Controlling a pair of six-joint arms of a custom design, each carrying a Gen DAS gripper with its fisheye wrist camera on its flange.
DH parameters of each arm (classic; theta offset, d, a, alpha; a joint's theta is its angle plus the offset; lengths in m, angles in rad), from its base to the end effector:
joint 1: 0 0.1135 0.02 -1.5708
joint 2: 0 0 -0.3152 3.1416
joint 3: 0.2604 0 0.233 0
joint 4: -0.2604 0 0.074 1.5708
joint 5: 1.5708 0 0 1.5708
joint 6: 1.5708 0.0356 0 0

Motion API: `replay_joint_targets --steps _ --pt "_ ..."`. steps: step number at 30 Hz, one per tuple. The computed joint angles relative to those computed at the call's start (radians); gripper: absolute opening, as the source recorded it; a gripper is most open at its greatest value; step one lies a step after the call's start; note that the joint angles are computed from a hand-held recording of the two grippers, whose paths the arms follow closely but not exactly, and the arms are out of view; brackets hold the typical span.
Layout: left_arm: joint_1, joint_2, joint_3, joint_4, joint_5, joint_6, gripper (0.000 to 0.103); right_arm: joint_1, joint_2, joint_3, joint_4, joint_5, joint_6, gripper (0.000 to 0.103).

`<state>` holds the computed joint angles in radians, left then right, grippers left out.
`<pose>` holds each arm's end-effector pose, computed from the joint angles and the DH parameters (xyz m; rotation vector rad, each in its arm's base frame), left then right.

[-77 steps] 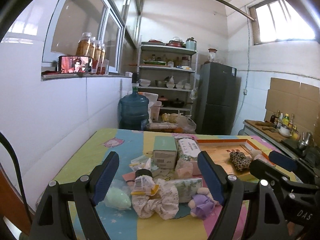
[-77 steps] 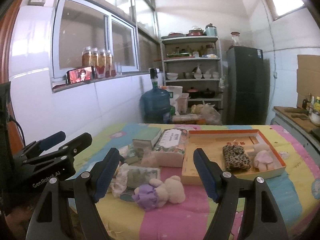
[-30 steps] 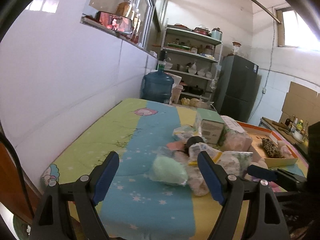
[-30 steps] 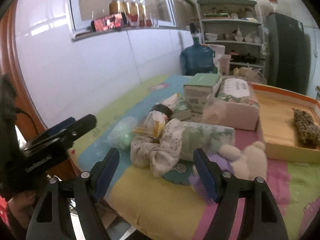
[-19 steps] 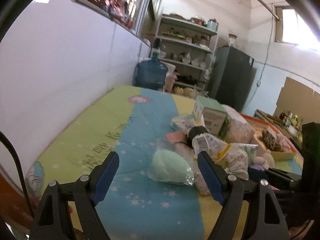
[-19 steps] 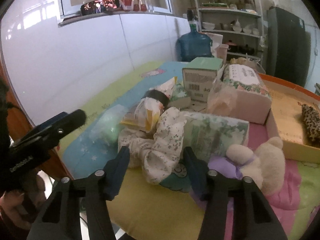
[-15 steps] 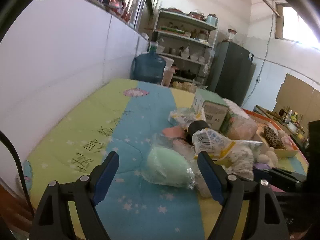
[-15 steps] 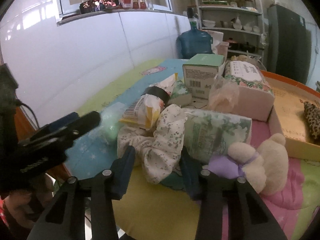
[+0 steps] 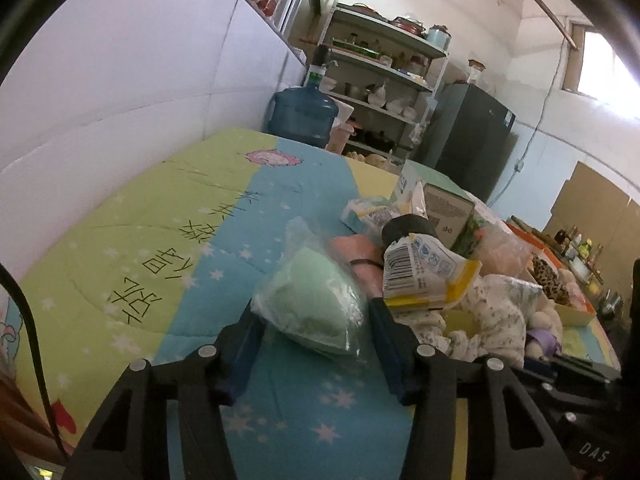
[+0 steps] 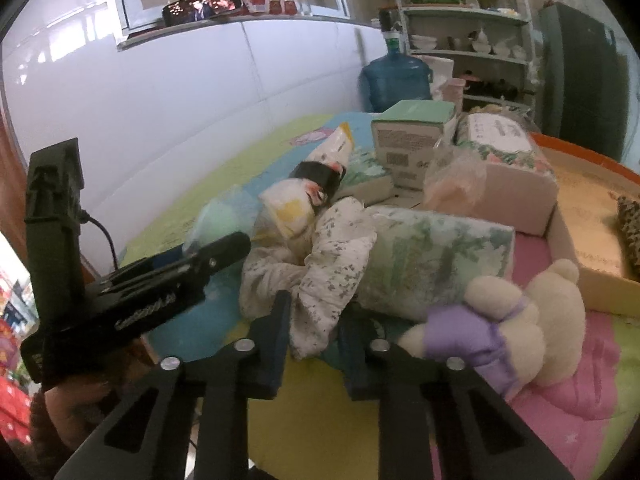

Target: Organize soft objects

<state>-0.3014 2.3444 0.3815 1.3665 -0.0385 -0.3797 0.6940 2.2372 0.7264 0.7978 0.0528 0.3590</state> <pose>0.2872 -0.0878 0.0465 -0.1079 2.1850 -0.3474 0.2865 0.2359 0.0685 -0.3608 2.3029 0.4824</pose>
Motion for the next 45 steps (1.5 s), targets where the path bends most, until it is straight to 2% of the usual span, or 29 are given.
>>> replay_joint_targets --steps 2,11,19,28,45 --pt "-0.001 0.005 -0.008 0.015 -0.013 0.001 0.047 0.000 0.000 -0.011 0.018 -0.008 0.001 0.018" --pt "-0.015 -0.025 -0.106 0.129 -0.088 0.003 0.046 0.012 -0.033 -0.057 0.078 0.000 -0.004 0.014" --pt "-0.057 -0.115 -0.161 0.144 -0.141 0.012 0.046 0.043 -0.117 -0.125 0.133 0.056 -0.021 0.011" --pt "-0.114 -0.220 -0.188 0.105 -0.182 0.034 0.046 0.053 -0.218 -0.233 0.229 0.104 -0.030 0.011" --pt "-0.274 -0.374 -0.152 -0.048 -0.298 0.062 0.046 0.066 -0.379 -0.387 0.333 0.195 -0.040 0.011"
